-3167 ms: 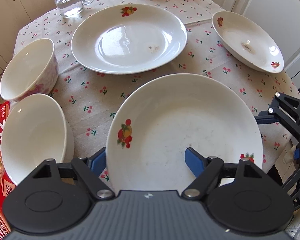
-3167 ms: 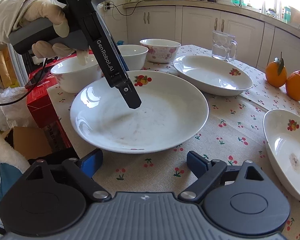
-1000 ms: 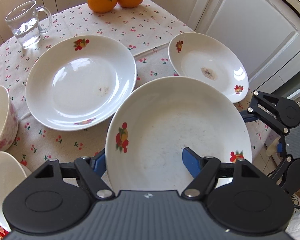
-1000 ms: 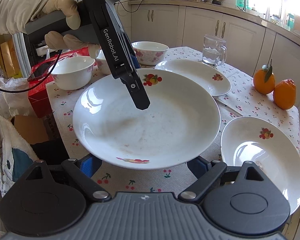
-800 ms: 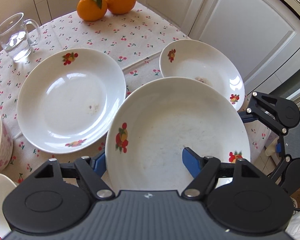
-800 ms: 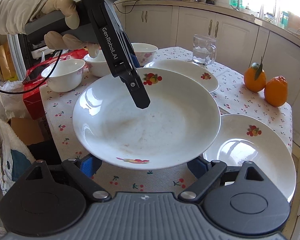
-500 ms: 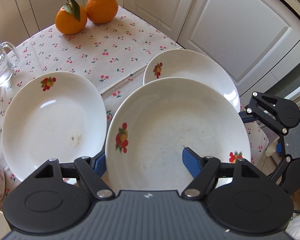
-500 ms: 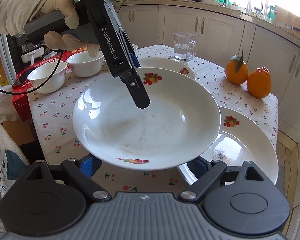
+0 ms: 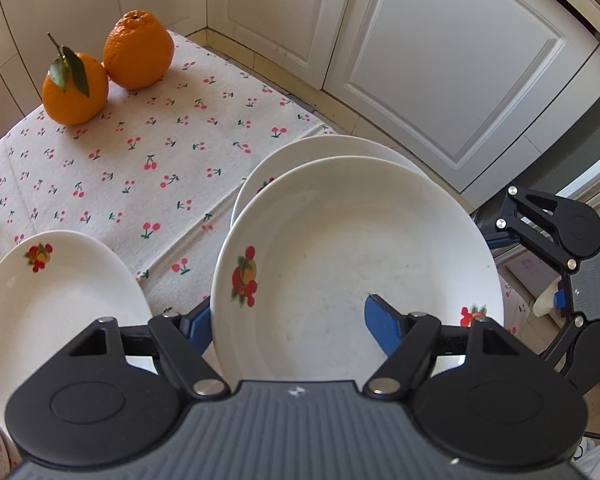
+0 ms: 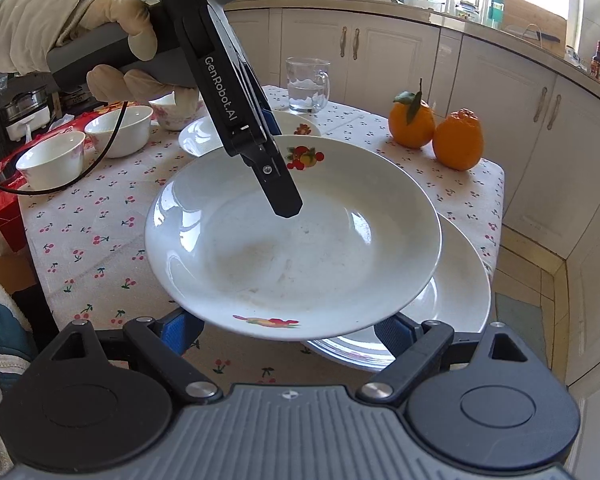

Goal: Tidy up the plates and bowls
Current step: 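Lower the held plate onto the other white plate with the left gripper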

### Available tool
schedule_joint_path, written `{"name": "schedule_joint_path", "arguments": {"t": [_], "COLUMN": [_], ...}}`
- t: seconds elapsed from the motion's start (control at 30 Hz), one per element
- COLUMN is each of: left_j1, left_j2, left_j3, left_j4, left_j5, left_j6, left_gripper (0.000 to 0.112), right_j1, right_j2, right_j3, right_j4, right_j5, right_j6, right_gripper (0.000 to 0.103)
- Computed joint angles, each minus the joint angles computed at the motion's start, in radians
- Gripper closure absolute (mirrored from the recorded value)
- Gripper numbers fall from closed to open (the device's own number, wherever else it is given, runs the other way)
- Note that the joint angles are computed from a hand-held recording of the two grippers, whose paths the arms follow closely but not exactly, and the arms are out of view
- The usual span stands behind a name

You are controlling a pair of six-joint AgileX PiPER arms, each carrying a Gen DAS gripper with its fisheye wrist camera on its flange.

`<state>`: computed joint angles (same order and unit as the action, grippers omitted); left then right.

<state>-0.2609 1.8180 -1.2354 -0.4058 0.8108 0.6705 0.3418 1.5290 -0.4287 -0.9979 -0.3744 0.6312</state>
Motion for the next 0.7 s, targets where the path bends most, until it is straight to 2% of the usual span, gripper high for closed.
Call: {"name": "schedule_joint_path", "arguments": {"t": [0.37,0.7], "left_j1": [-0.062,-0.07], "left_j2": [0.114,0.191], "left_j3": [-0.118,-0.202], "left_j4": [0.011,-0.013], "left_j5": [0.012,0.041], "left_j6": [-0.024,-0.019], "left_gripper": [0.037,0.036], "right_j1": [-0.092,-0.09], "right_j2": [-0.012,-0.014], "right_j3": [0.024,0.023], "right_j4": [-0.02,0.03], "right_j5": [-0.022,0.016], "right_j6": [0.031,0.014], "right_gripper": [0.009,0.009]}}
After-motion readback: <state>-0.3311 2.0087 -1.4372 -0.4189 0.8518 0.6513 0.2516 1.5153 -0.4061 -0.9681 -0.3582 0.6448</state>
